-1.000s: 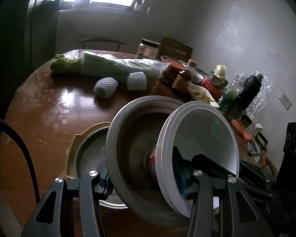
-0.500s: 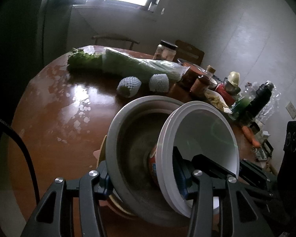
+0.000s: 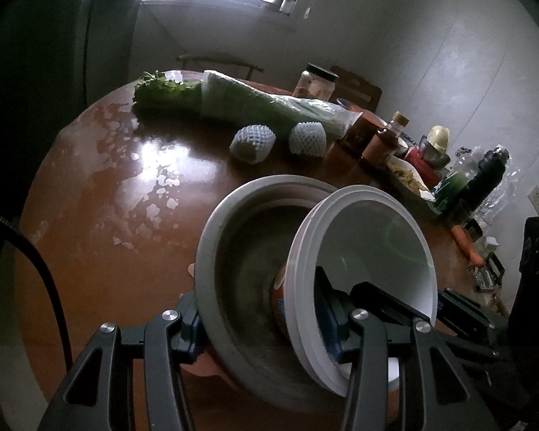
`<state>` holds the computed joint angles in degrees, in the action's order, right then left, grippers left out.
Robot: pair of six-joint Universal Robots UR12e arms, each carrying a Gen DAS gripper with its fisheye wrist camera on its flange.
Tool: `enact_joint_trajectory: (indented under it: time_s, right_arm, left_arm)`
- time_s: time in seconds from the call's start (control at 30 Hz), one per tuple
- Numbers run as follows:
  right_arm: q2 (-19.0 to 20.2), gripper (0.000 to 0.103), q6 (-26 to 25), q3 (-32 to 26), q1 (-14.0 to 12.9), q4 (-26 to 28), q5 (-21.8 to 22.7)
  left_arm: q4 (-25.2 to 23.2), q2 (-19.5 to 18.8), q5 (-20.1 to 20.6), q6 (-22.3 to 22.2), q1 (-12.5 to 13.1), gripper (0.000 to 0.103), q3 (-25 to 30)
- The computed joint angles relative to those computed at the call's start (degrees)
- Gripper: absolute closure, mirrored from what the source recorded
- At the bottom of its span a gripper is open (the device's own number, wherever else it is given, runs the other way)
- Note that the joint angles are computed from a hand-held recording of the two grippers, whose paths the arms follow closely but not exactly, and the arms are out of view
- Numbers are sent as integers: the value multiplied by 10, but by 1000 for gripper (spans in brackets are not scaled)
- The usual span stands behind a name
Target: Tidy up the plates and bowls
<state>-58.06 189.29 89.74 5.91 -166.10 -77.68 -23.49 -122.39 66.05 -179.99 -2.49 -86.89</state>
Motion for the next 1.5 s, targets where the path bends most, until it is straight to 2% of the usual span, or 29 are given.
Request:
enact_joint_trajectory:
  time_s: [0.83, 1.5]
  right_arm:
    - [4, 61, -10, -2, 5, 15, -16]
    - [4, 62, -14, 1, 6, 10, -20]
  left_arm:
    - [-4, -2, 13, -5, 1, 53, -6]
    - [-2, 8, 30, 11, -2, 53, -18]
